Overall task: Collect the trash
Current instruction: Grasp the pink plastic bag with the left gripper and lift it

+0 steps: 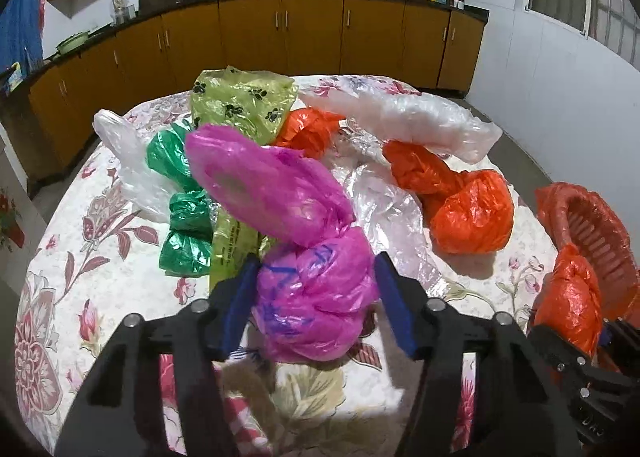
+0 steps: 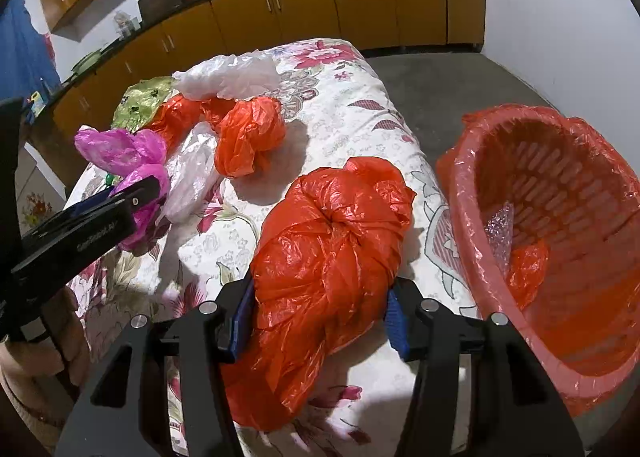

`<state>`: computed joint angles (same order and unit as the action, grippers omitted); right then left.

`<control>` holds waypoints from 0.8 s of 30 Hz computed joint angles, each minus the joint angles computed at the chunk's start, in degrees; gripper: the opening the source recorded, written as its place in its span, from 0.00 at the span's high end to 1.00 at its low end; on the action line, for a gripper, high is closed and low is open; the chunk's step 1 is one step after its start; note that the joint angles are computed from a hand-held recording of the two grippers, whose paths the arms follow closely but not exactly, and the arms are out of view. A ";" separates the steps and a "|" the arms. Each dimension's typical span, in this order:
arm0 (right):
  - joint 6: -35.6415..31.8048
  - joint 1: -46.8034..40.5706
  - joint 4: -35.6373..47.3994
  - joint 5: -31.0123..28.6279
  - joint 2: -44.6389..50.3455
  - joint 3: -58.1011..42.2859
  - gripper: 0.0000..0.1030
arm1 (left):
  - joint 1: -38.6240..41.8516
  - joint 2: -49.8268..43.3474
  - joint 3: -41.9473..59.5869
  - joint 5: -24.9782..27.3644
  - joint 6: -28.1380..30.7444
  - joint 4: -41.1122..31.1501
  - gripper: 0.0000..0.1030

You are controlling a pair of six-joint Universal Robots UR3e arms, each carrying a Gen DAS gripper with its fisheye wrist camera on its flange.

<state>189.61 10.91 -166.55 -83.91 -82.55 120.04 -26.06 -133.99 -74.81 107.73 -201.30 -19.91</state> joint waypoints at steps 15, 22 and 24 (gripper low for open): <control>-0.46 0.01 0.39 -0.87 -5.01 2.17 0.47 | -0.80 7.27 -10.51 0.16 0.28 7.61 0.52; -1.46 -0.55 0.76 -2.16 -9.51 4.47 0.47 | -2.41 10.24 -12.88 0.18 0.78 8.69 0.52; -1.90 -0.74 0.72 -2.74 -11.05 5.47 0.47 | -3.11 10.83 -13.22 0.06 1.09 8.80 0.52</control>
